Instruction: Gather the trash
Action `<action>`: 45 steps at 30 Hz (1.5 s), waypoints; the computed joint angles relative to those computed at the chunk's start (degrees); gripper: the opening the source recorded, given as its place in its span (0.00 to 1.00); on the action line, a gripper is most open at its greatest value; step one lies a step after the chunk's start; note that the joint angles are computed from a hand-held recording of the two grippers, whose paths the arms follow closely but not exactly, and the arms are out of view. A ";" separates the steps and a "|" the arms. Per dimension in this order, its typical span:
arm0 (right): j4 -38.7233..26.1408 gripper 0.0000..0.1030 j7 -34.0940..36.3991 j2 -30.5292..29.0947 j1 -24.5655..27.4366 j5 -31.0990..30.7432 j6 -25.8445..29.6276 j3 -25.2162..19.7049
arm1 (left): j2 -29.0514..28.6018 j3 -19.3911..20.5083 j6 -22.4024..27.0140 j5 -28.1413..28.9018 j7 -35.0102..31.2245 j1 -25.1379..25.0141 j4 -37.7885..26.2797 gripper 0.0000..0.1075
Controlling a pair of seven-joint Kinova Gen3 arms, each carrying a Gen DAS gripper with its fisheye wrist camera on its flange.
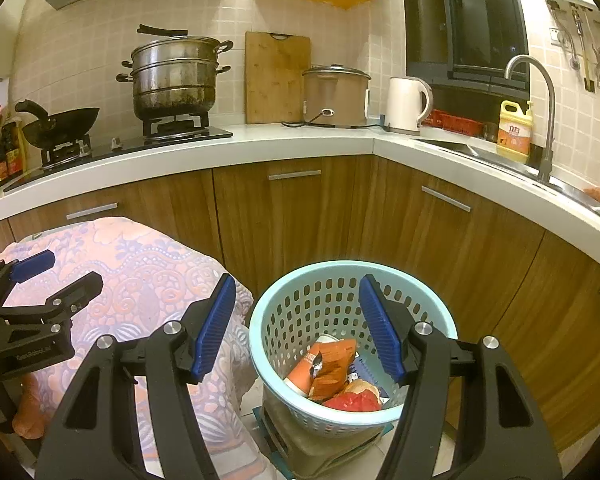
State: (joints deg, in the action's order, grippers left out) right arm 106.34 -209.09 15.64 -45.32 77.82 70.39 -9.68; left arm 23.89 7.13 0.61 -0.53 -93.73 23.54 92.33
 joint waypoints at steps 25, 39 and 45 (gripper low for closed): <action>0.26 0.59 -0.57 0.38 -0.13 -0.17 0.05 0.11 | -0.36 -1.84 0.20 0.06 0.03 1.71 -0.05 0.85; 0.45 0.59 -1.26 0.31 0.02 -0.13 -0.07 0.04 | -0.44 -2.78 0.04 0.10 0.31 2.58 0.10 0.87; 0.43 0.59 -1.22 0.40 -0.03 -0.15 -0.05 0.08 | -0.47 -2.61 0.04 0.42 0.67 2.18 0.00 0.87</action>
State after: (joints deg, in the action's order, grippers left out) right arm 106.77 -210.31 16.04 -45.35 77.67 70.34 -9.59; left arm 23.42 4.52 0.65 -0.11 -93.06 25.72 92.33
